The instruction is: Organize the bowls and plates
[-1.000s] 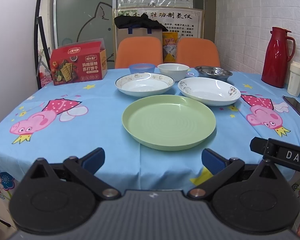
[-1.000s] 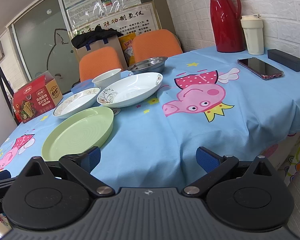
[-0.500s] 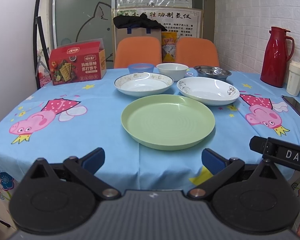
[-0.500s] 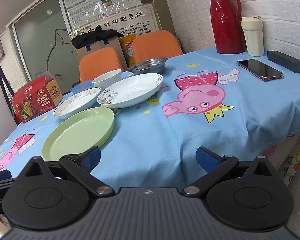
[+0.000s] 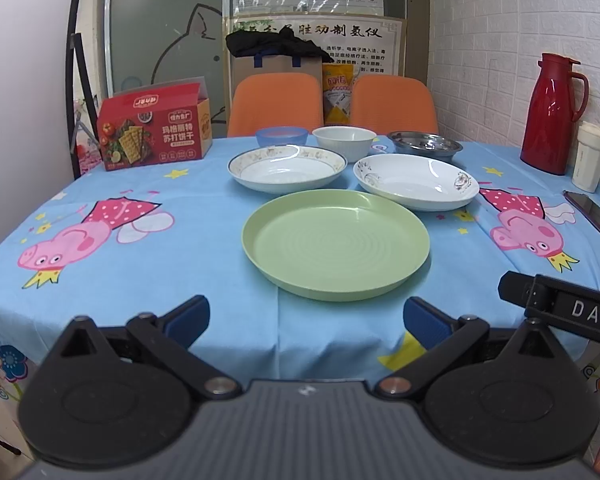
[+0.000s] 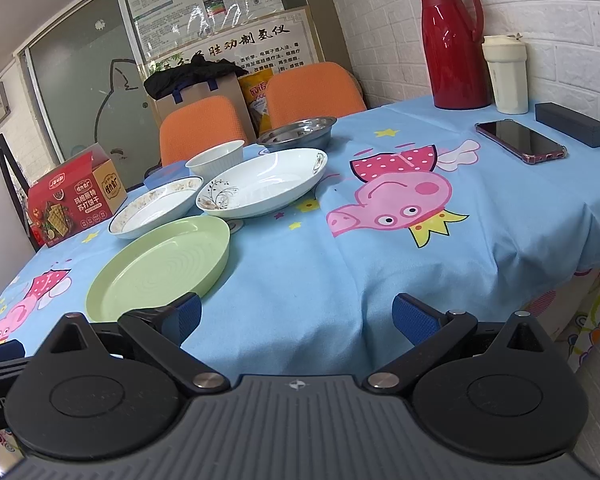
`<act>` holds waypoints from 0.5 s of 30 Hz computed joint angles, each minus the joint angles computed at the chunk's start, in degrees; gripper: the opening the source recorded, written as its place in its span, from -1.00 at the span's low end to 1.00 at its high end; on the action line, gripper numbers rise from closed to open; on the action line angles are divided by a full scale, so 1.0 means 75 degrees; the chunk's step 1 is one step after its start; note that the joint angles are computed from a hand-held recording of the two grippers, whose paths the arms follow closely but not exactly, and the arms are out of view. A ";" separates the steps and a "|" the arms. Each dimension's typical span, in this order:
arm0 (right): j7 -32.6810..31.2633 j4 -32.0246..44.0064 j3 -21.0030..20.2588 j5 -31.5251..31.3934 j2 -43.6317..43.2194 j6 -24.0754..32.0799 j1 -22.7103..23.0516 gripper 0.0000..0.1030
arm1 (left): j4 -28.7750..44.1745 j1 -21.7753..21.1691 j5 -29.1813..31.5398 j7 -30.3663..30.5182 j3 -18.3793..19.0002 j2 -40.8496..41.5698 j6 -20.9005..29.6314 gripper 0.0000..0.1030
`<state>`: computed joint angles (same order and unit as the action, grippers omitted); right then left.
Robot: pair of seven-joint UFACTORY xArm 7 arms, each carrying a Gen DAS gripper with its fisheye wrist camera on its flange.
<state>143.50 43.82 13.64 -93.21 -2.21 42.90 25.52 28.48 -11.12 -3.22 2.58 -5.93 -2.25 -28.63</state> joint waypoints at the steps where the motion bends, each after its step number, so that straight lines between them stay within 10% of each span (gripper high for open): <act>1: 0.0000 0.0017 0.0003 0.0003 0.0022 0.0011 0.0003 1.00 | 0.0001 0.0004 0.0030 -0.0018 0.0007 -0.0007 0.0009 0.99; 15: 0.0003 0.0041 -0.0008 -0.0002 0.0049 0.0029 0.0020 1.00 | 0.0009 0.0036 0.0162 -0.0097 0.0023 -0.0018 0.0020 0.99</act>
<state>143.52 44.13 13.58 -93.23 -1.84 43.12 25.67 28.55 -10.85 -2.00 1.86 -5.76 -2.39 -28.48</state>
